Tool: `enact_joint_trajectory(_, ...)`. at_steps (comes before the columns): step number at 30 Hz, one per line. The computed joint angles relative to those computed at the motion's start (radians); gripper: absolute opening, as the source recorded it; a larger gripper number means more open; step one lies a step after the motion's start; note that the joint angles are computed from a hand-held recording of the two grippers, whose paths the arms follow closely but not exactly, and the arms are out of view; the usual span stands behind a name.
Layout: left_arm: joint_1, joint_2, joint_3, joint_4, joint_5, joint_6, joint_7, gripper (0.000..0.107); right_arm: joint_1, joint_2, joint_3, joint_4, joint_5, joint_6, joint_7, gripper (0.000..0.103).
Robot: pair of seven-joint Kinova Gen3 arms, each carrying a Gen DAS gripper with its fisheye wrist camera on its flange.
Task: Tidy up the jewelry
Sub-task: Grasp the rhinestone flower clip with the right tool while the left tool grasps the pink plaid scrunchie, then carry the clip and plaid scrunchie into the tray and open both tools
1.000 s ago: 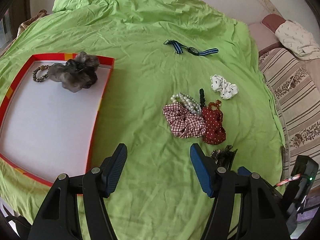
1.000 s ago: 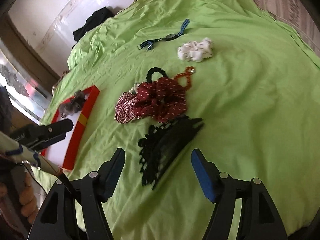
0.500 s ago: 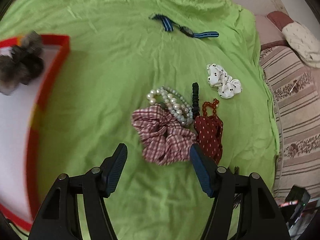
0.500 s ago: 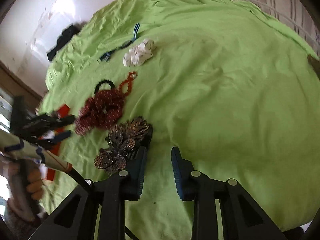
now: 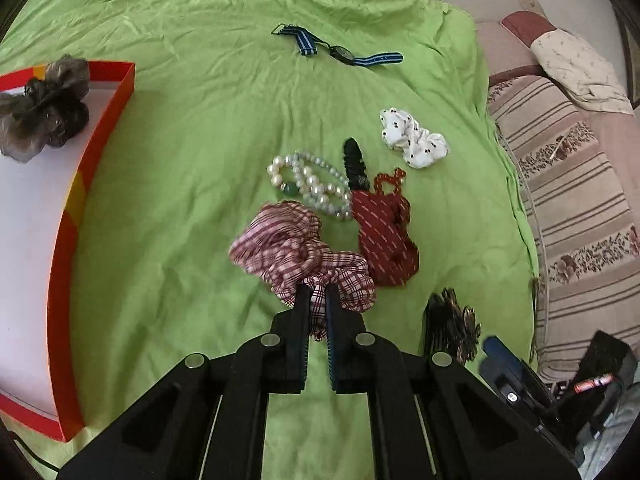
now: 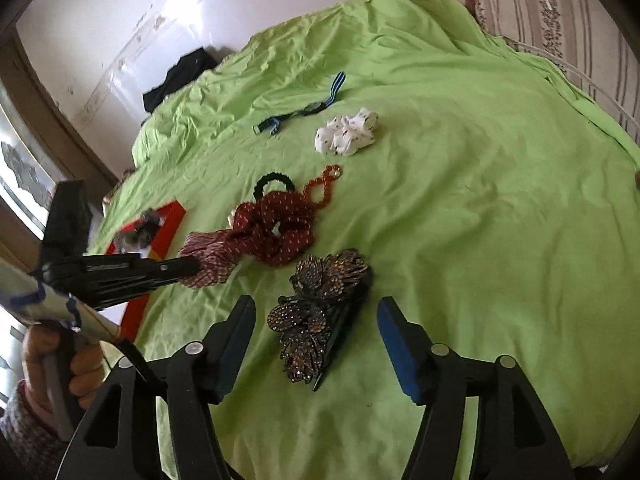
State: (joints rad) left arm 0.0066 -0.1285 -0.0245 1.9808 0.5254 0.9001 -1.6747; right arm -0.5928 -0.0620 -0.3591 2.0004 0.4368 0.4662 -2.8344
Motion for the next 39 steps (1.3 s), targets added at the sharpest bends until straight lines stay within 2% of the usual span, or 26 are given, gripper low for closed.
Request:
enact_joint_trajectory(3,-0.029,0.012,0.019,0.006,-0.019,-0.021,0.027,0.025,-0.013,0.038,0.009,-0.028,-0.027,0.029,0.031,0.068)
enact_joint_trajectory(5,-0.012,0.023,-0.011,0.016,0.016,-0.052,0.014,0.05,-0.032,0.061,0.015,-0.047,-0.007,0.059,0.019,0.068)
enact_joint_trajectory(7,-0.015,0.033,-0.002,0.021,0.017,-0.091,0.029,0.055,-0.057,0.083,0.026,-0.069,0.018,0.097,0.005,0.068)
enact_joint_trajectory(10,-0.011,0.077,0.015,-0.002,0.004,-0.087,0.044,0.055,-0.087,0.113,0.049,-0.1,0.028,0.138,0.001,0.065)
enact_joint_trajectory(11,-0.007,0.085,0.025,-0.008,-0.014,-0.087,0.06,0.053,-0.094,0.117,0.057,-0.104,0.021,0.142,0.005,0.054)
enact_joint_trajectory(12,-0.002,0.092,0.034,-0.013,-0.036,-0.082,0.079,0.04,-0.099,0.12,0.064,-0.108,0.013,0.148,0.01,0.048)
enact_joint_trajectory(13,0.001,0.098,0.039,-0.019,-0.046,-0.07,0.085,0.019,-0.098,0.121,0.071,-0.108,-0.008,0.145,0.027,0.038)
enact_joint_trajectory(14,0.001,0.1,0.039,-0.023,-0.044,-0.053,0.075,0.01,-0.098,0.118,0.076,-0.105,-0.021,0.141,0.034,0.037)
enact_joint_trajectory(18,0.013,0.022,0.042,-0.008,-0.08,-0.044,0.086,0.009,-0.101,0.077,0.074,-0.075,-0.016,0.126,0.004,0.032)
enact_joint_trajectory(22,0.017,-0.099,-0.01,-0.002,-0.045,0.011,0.037,0.009,-0.09,0.03,0.045,-0.062,0.001,0.14,-0.037,0.03)
enact_joint_trajectory(27,0.008,-0.249,-0.108,-0.009,-0.04,0.089,-0.016,0.009,-0.074,-0.018,-0.021,-0.078,0.07,0.187,-0.101,0.029)
enact_joint_trajectory(32,-0.043,-0.355,-0.178,-0.013,-0.136,0.132,-0.008,0.009,-0.084,-0.018,-0.064,-0.154,0.11,0.266,-0.085,0.029)
enact_joint_trajectory(35,-0.079,-0.382,-0.257,-0.022,-0.186,0.17,-0.015,0.009,-0.108,-0.002,-0.079,-0.234,0.151,0.317,-0.054,0.029)
enact_joint_trajectory(39,-0.122,-0.384,-0.375,-0.044,-0.241,0.21,-0.066,0.009,-0.138,0.037,-0.066,-0.361,0.186,0.331,0.009,0.029)
